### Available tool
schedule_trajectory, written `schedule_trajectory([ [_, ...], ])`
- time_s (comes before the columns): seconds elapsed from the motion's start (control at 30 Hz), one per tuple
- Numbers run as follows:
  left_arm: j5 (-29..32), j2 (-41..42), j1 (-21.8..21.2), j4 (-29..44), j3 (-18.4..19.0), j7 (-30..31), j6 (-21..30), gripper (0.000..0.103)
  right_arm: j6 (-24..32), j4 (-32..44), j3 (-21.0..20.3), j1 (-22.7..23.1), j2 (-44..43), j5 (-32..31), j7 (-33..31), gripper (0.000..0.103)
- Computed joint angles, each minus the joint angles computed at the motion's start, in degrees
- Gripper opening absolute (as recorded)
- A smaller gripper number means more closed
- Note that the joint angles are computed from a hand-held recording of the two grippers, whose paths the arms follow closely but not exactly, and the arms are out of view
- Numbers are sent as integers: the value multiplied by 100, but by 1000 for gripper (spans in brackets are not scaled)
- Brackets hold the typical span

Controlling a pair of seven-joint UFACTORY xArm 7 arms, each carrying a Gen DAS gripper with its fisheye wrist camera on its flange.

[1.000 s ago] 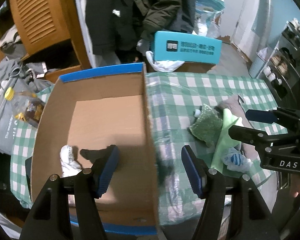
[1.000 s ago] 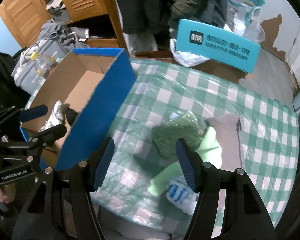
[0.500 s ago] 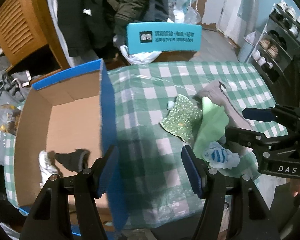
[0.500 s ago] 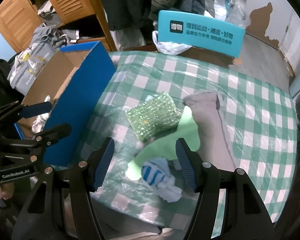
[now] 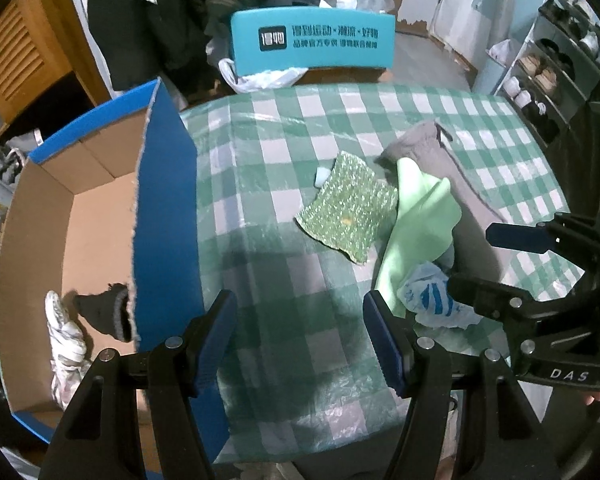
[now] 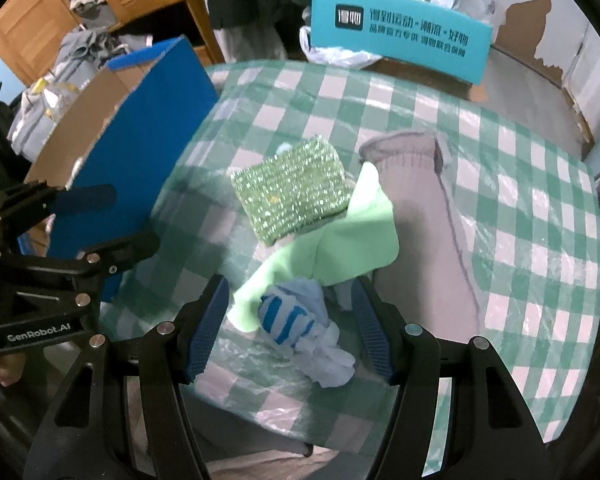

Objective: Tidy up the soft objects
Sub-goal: 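Move both open tools back over the pile of soft items, then grasp the blue-white striped sock with the right tool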

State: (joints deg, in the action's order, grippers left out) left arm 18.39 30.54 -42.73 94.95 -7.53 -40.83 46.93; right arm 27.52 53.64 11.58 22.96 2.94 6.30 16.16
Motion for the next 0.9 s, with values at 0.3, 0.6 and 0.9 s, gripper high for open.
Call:
schedule_trajectory([
  [0.3, -83, 237, -21, 191, -7, 157, 165, 67, 194, 69, 10, -10, 314, 88, -227, 64],
  [0.6, -231, 463, -35, 348, -12, 324, 227, 67, 327, 221, -10, -34, 683, 14, -341, 64],
  [0.9, -327, 612, -74, 520, 3, 439, 293, 67, 346, 258, -4, -34, 814, -53, -482, 52],
])
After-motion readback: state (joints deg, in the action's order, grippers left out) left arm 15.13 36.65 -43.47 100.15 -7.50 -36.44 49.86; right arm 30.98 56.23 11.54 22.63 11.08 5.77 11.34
